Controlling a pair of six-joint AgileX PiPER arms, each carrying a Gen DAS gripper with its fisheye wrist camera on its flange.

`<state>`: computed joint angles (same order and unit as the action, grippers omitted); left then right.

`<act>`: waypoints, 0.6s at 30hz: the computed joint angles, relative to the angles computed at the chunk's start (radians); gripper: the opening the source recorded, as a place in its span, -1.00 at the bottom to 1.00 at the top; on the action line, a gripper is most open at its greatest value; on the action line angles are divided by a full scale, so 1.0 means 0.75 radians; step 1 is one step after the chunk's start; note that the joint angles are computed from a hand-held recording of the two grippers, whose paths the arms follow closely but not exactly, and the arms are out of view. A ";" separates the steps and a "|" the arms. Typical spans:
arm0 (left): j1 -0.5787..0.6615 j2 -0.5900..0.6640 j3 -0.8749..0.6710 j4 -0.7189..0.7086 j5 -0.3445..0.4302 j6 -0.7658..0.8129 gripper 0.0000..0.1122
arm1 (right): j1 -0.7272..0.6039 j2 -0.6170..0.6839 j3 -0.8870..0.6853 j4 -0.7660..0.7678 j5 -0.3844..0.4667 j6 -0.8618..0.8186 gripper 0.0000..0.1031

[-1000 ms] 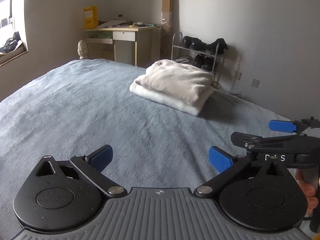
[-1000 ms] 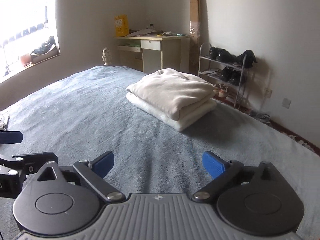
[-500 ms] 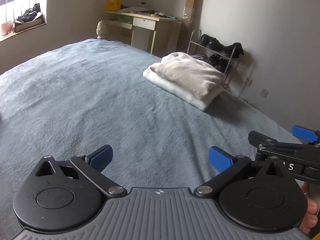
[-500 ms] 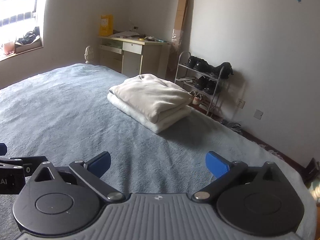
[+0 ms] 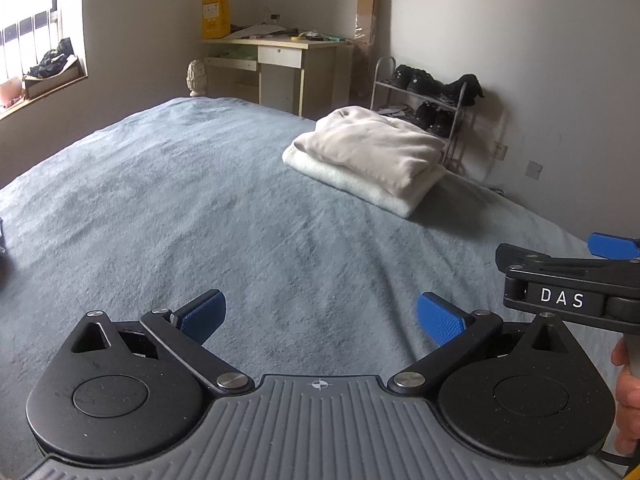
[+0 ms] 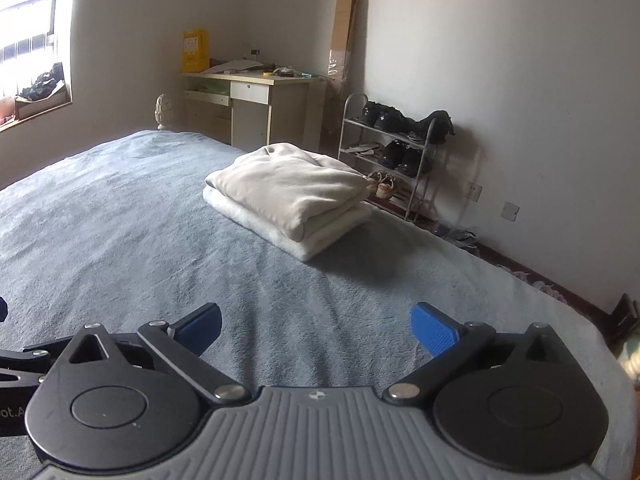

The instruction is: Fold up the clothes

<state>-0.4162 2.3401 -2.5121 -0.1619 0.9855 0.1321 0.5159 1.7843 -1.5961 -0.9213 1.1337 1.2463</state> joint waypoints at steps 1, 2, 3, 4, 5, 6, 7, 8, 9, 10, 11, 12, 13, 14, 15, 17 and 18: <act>-0.001 -0.007 0.013 0.002 -0.008 0.002 0.83 | 0.003 -0.003 0.005 -0.005 0.004 0.005 1.00; -0.002 -0.015 0.028 0.003 -0.016 0.004 0.83 | 0.004 -0.004 0.006 -0.006 0.008 0.006 1.00; -0.004 -0.016 0.029 0.005 -0.015 0.003 0.83 | 0.006 -0.004 0.005 -0.001 0.014 0.005 1.00; -0.006 -0.013 0.020 0.008 -0.006 0.000 0.83 | 0.004 -0.004 0.004 0.006 0.017 0.002 1.00; -0.007 -0.009 0.011 0.010 0.002 -0.003 0.83 | 0.003 -0.005 0.003 0.014 0.019 -0.001 1.00; -0.008 -0.008 0.006 0.012 0.008 -0.006 0.83 | 0.003 -0.004 0.001 0.019 0.025 -0.002 1.00; -0.009 -0.009 0.008 0.014 0.008 -0.008 0.83 | 0.003 -0.004 -0.002 0.022 0.030 -0.002 1.00; -0.010 -0.015 0.020 0.017 0.002 -0.009 0.83 | 0.003 -0.003 -0.005 0.025 0.034 -0.002 1.00; -0.011 -0.019 0.027 0.019 -0.001 -0.007 0.83 | 0.006 -0.003 -0.006 0.023 0.040 0.001 1.00; -0.012 -0.022 0.034 0.020 -0.004 -0.006 0.83 | 0.009 -0.002 -0.007 0.021 0.046 0.004 1.00; -0.013 -0.026 0.041 0.022 -0.007 -0.004 0.83 | 0.013 -0.001 -0.008 0.018 0.051 0.008 1.00; -0.014 -0.030 0.048 0.023 -0.011 -0.002 0.83 | 0.015 -0.003 -0.005 0.015 0.053 0.010 1.00; -0.015 -0.033 0.055 0.025 -0.014 -0.001 0.83 | 0.018 -0.005 -0.002 0.012 0.055 0.011 1.00; -0.016 -0.037 0.062 0.026 -0.017 0.001 0.83 | 0.021 -0.007 0.001 0.009 0.057 0.011 1.00; -0.016 -0.041 0.069 0.026 -0.020 0.003 0.83 | 0.024 -0.009 0.004 0.007 0.058 0.012 1.00; -0.016 -0.050 0.084 0.023 -0.029 0.009 0.83 | 0.030 -0.011 0.006 0.001 0.064 0.013 1.00; -0.016 -0.057 0.096 0.021 -0.036 0.012 0.83 | 0.032 -0.011 0.004 -0.001 0.067 0.014 1.00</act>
